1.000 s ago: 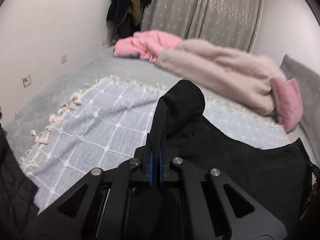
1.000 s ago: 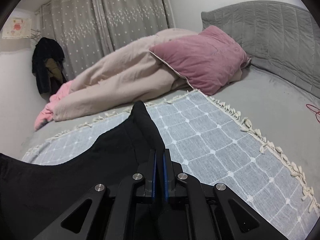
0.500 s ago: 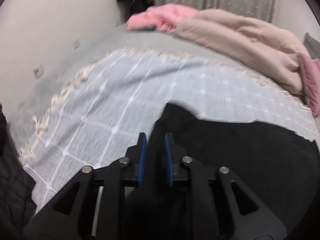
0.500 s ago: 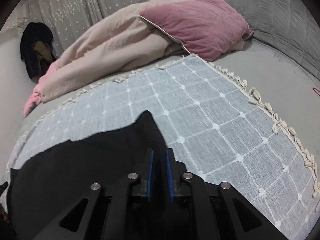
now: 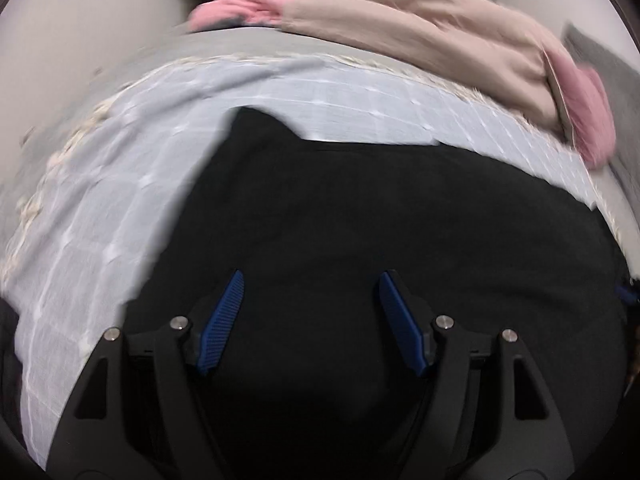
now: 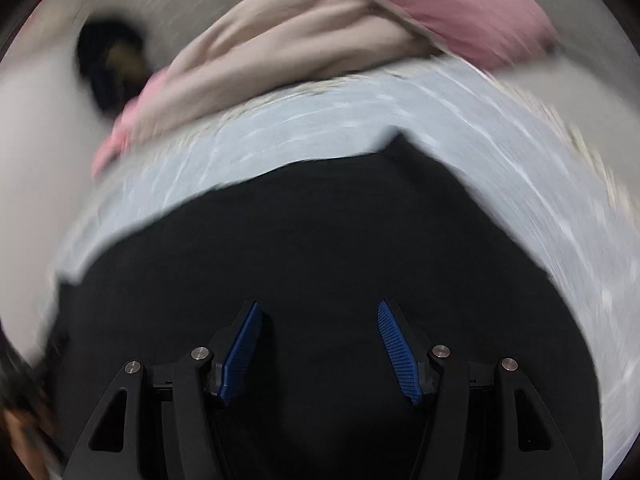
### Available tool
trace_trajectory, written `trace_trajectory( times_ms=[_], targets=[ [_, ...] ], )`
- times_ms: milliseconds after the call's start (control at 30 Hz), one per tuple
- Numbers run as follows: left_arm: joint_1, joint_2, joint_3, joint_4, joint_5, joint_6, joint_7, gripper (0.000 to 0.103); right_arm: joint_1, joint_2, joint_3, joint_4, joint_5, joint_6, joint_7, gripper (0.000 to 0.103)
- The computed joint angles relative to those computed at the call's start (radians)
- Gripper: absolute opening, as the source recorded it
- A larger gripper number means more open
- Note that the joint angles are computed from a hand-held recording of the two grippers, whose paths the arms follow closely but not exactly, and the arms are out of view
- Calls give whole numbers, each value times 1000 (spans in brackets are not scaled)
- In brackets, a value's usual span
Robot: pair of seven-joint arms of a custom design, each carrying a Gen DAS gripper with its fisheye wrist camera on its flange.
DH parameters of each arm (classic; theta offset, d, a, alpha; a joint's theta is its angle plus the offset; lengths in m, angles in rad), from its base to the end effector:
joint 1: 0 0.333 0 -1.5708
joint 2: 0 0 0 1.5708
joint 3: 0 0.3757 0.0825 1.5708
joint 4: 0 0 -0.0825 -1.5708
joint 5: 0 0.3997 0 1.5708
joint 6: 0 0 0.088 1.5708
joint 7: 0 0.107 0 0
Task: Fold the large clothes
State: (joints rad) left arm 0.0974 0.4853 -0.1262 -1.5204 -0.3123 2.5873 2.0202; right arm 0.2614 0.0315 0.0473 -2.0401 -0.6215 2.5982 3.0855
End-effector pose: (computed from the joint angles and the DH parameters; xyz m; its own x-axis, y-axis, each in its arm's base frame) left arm 0.7770 0.0040 0.4933 -0.2528 -0.9638 0.0847 -0.7892 0.1548 -0.5943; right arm 0.5802 0.1969 0.5349 -0.5695 -0.7512 -0.3338 -0.5463 0.6493 -0.5291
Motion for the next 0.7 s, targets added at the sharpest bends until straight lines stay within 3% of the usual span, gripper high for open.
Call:
trace_trajectory(
  times_ms=[33,100,167,233,333,367,467,600,700],
  targets=[
    [-15,-8,33,-4,33,2,-40,71,-9,-53,-12,-71,-16,43,93,60],
    [-42,-31,79,-25,104,7,-102,71,-25,-133,-1,-140,-6,5,156,60],
    [-119,-71,182,-77,293,35,-241,74,-26,-172,31,-131,23,-153,155,61],
    [-108,-116,184,-120,334,28,-273,74,-22,-209,60,-123,45,-281,184,62],
    [-10,-199,101,-195,213,-4,-197,78,-12,-262,86,-140,53,-302,224,62],
    [18,-228,78,-217,155,-23,-160,84,-8,-278,97,-144,40,-299,227,62],
    [85,-320,35,-282,-48,-107,-17,91,12,-281,135,-101,7,-342,209,65],
    [111,-385,50,-336,-237,-228,102,100,39,-269,171,-59,-55,-344,227,72],
    [117,-402,78,-359,-286,-311,125,100,70,-257,182,-47,-71,-340,211,74]
  ],
)
